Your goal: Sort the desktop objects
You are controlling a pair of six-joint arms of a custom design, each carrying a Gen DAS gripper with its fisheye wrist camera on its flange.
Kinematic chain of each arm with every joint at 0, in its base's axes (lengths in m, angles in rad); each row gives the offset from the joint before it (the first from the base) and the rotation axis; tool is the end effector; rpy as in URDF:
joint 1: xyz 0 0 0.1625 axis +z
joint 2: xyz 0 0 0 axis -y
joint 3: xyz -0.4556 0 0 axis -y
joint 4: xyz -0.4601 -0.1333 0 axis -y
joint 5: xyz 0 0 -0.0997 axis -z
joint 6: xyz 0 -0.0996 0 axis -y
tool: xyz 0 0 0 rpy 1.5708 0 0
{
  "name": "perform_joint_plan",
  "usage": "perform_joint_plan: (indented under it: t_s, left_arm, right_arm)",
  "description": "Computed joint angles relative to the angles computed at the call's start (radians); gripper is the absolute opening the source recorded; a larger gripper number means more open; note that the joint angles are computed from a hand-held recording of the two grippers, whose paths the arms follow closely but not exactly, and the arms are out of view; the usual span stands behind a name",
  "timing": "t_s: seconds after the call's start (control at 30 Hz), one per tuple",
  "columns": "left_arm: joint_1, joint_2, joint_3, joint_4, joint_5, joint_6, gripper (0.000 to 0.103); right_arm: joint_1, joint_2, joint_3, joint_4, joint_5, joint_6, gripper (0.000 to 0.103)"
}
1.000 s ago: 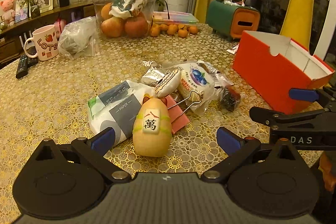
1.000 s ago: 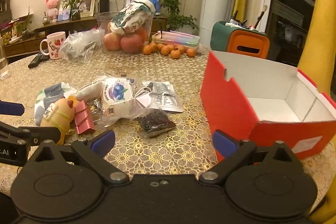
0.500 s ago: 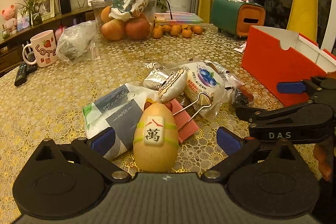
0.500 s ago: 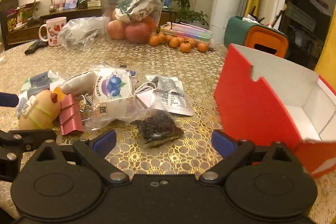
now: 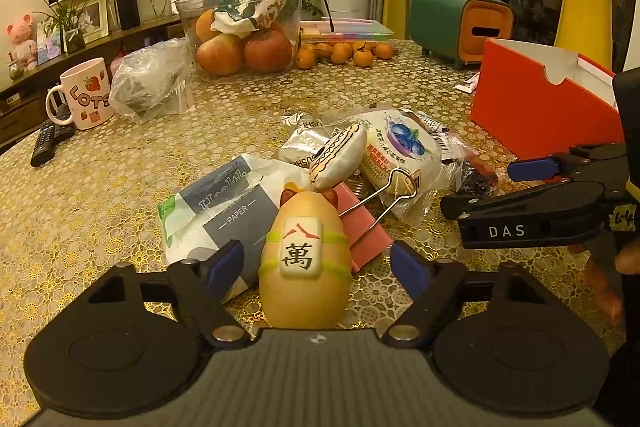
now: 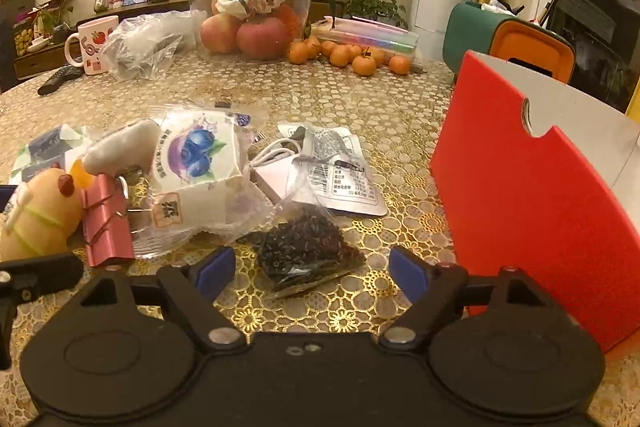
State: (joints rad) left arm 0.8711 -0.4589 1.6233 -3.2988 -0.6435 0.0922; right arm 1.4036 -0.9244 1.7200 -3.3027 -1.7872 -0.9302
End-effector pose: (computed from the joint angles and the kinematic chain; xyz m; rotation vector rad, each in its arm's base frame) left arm -0.2921 -0.6777 -0.0556 0.5650 2.1928 -0.9543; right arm -0.0118 -0.7423 0.2202 0.7507 -2.2160 0.8755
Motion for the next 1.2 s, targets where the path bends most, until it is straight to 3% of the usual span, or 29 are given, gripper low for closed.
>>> perform_joint_plan:
  t_s: [0.17, 0.37, 0.53, 1.2]
  left_arm:
    - [0.002, -0.002, -0.001, 0.022, 0.000, -0.017, 0.061]
    - [-0.001, 0.001, -0.003, 0.023, 0.024, -0.014, 0.048]
    - [0.000, -0.007, 0.002, 0.032, 0.020, -0.034, 0.046]
    - [-0.046, -0.051, 0.055, 0.062, 0.013, -0.092, 0.044]
  right_arm:
    - [0.001, 0.002, -0.008, 0.017, 0.004, 0.006, 0.075]
    - [0.003, -0.006, -0.018, 0.066, 0.011, 0.045, 0.054]
    - [0.006, -0.018, 0.004, 0.039, 0.011, 0.036, 0.043]
    - [0.006, -0.165, 0.151, 0.048, 0.038, 0.069, 0.028]
